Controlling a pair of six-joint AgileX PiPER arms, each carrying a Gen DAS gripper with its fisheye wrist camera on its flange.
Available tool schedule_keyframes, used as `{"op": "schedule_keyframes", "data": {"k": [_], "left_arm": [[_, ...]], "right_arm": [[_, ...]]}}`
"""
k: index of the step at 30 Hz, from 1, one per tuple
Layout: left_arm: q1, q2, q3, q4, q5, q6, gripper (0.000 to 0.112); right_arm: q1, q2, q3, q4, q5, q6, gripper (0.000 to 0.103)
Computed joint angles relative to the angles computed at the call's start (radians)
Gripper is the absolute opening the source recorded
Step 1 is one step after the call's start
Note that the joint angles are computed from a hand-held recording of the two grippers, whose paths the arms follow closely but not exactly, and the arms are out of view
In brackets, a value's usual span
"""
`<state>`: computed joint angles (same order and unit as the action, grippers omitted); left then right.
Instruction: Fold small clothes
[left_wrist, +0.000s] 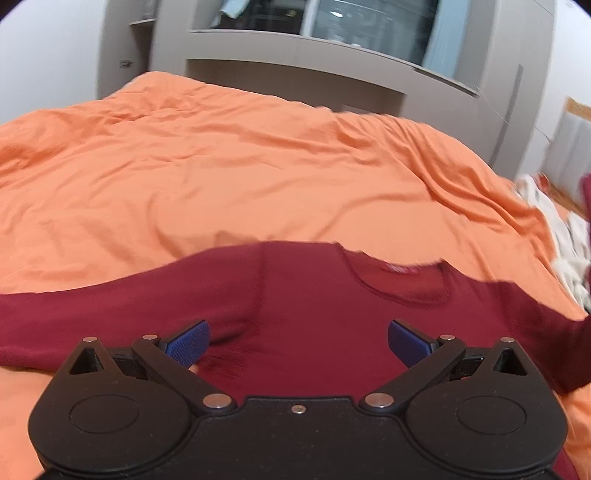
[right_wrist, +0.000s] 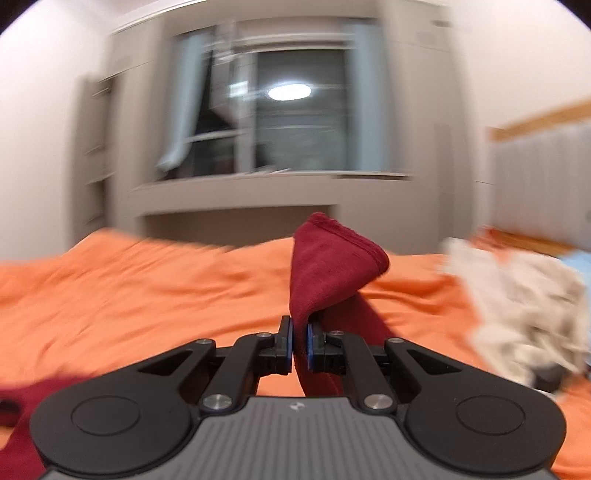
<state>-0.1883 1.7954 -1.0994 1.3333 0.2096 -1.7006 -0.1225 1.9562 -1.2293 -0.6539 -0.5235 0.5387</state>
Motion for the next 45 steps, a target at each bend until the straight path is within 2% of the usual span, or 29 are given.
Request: {"op": "schedule_keyframes", "data": {"k": [3, 7, 9, 12, 16, 17, 19, 21, 24, 28, 30, 33, 35, 38, 41, 43, 45], "left_arm": [[0.017, -0.007, 0.009, 0.104, 0.027, -0.137, 0.103], [0.050, -0.018, 0.018, 0.164, 0.045, -0.243, 0.103], [0.066, -0.024, 0.023, 0.172, 0.043, -0.269, 0.103], [0.089, -0.022, 0.016, 0.138, 0.030, -0.244, 0.103], [0.099, -0.010, 0.005, 0.123, 0.025, -0.222, 0.103], [0.103, -0.005, 0.003, 0.122, 0.022, -0.220, 0.103], [0.110, 0.005, -0.005, 0.112, 0.006, -0.211, 0.102], [0.113, 0.016, -0.008, 0.132, -0.010, -0.230, 0.103], [0.113, 0.030, -0.011, 0.204, -0.025, -0.295, 0.103], [0.101, 0.053, -0.024, 0.233, -0.046, -0.305, 0.103], [0.088, 0.068, -0.037, 0.149, -0.053, -0.191, 0.103], [0.054, 0.103, -0.077, -0.106, -0.014, 0.109, 0.103], [0.029, 0.132, -0.115, -0.241, 0.052, 0.269, 0.103], [0.001, 0.175, -0.164, -0.309, 0.140, 0.382, 0.102], [-0.005, 0.205, -0.199, -0.366, 0.192, 0.447, 0.102], [0.000, 0.213, -0.204, -0.386, 0.196, 0.463, 0.102], [0.004, 0.226, -0.220, -0.437, 0.208, 0.511, 0.102]], "right_arm": [[0.095, 0.011, 0.002, -0.118, 0.020, 0.044, 0.008], [0.184, 0.039, -0.004, -0.268, 0.048, 0.093, 0.008], [0.221, 0.051, -0.008, -0.334, 0.069, 0.122, 0.008], [0.256, 0.062, 0.007, -0.357, 0.088, 0.064, 0.008], [0.277, 0.068, -0.002, -0.523, 0.111, 0.182, 0.012], [0.281, 0.069, 0.003, -0.562, 0.105, 0.207, 0.016], [0.268, 0.060, -0.003, -0.715, 0.078, 0.324, 0.031], [0.241, 0.055, 0.005, -0.792, 0.021, 0.354, 0.060], [0.199, 0.015, 0.066, -0.825, -0.054, 0.290, 0.075], [0.146, -0.035, 0.153, -0.738, -0.047, 0.120, 0.090], [0.107, -0.055, 0.178, -0.667, -0.028, 0.061, 0.093], [0.045, -0.071, 0.184, -0.571, 0.039, 0.062, 0.100], [0.007, -0.076, 0.198, -0.418, 0.104, -0.042, 0.100], [-0.031, -0.071, 0.205, -0.180, 0.219, -0.227, 0.098], [-0.083, -0.064, 0.210, -0.222, 0.259, -0.161, 0.091], [-0.103, -0.057, 0.214, -0.311, 0.258, -0.060, 0.088], [-0.102, -0.036, 0.206, -0.309, 0.252, -0.057, 0.081]]}}
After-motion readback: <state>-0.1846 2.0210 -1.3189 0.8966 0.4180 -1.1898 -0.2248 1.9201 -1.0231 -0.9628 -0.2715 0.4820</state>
